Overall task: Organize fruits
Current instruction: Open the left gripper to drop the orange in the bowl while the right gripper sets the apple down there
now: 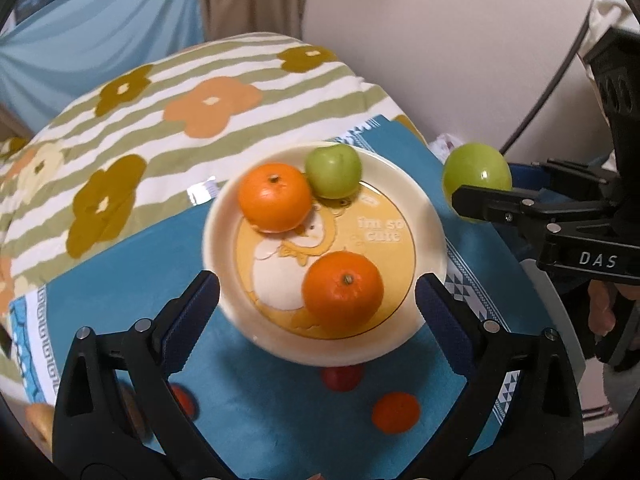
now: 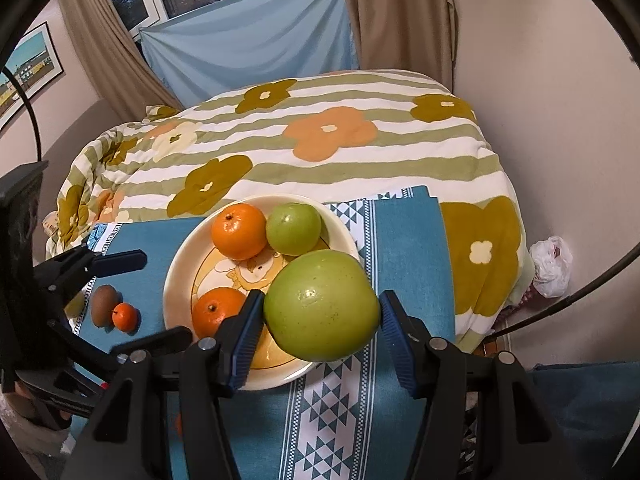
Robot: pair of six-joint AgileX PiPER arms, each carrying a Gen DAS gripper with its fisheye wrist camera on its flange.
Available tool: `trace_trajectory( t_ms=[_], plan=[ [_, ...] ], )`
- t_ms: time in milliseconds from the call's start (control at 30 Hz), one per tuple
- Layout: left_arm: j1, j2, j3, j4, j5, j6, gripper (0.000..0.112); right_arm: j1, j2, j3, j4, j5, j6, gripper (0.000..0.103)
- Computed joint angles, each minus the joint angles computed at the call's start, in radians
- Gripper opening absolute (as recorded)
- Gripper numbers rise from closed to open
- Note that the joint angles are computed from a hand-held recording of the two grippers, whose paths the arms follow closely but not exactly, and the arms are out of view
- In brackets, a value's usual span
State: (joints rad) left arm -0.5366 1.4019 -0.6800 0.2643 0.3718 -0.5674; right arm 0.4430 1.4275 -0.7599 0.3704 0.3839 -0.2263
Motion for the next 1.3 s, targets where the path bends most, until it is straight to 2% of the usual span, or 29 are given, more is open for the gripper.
trace_trajectory(
  t_ms=[200,300,400,500,667,800,867,900,933,1000,1300],
  plan=[
    [0.017,-0.073,0.04,0.071,0.047,-0.108,0.103,0.02,0.063,-0.042,0.056,0.021,-0.067,0.054],
    [0.032,-0.103,0.069,0.096,0.057,-0.145,0.103,0.038,0.114,-0.059,0.054,0.01,-0.07,0.054],
    [0.044,-0.126,0.1,0.133,0.068,-0.191,0.103,0.036,0.163,-0.07,0.115,0.002,-0.124,0.054],
    [0.06,-0.143,0.136,0.149,0.066,-0.218,0.103,0.046,0.206,-0.089,0.113,-0.001,-0.141,0.054],
    [0.108,-0.152,0.185,0.099,0.029,-0.178,0.103,0.058,0.261,-0.117,0.116,-0.006,-0.176,0.054],
    [0.109,-0.161,0.203,0.103,0.025,-0.198,0.103,0.069,0.269,-0.127,0.063,-0.011,-0.135,0.054],
    [0.106,-0.169,0.207,0.114,0.03,-0.213,0.103,0.06,0.269,-0.124,0.109,-0.004,-0.184,0.055],
    [0.105,-0.173,0.208,0.117,0.033,-0.217,0.103,0.053,0.258,-0.111,0.16,-0.018,-0.232,0.066],
    [0.101,-0.18,0.209,0.125,0.038,-0.228,0.103,0.049,0.247,-0.101,0.198,-0.027,-0.267,0.087],
    [0.091,-0.194,0.214,0.135,0.05,-0.248,0.103,0.038,0.223,-0.083,0.268,-0.036,-0.334,0.103],
    [0.004,-0.267,0.206,0.196,0.137,-0.361,0.103,0.022,0.114,-0.035,0.205,-0.009,-0.244,0.103]
  ],
)
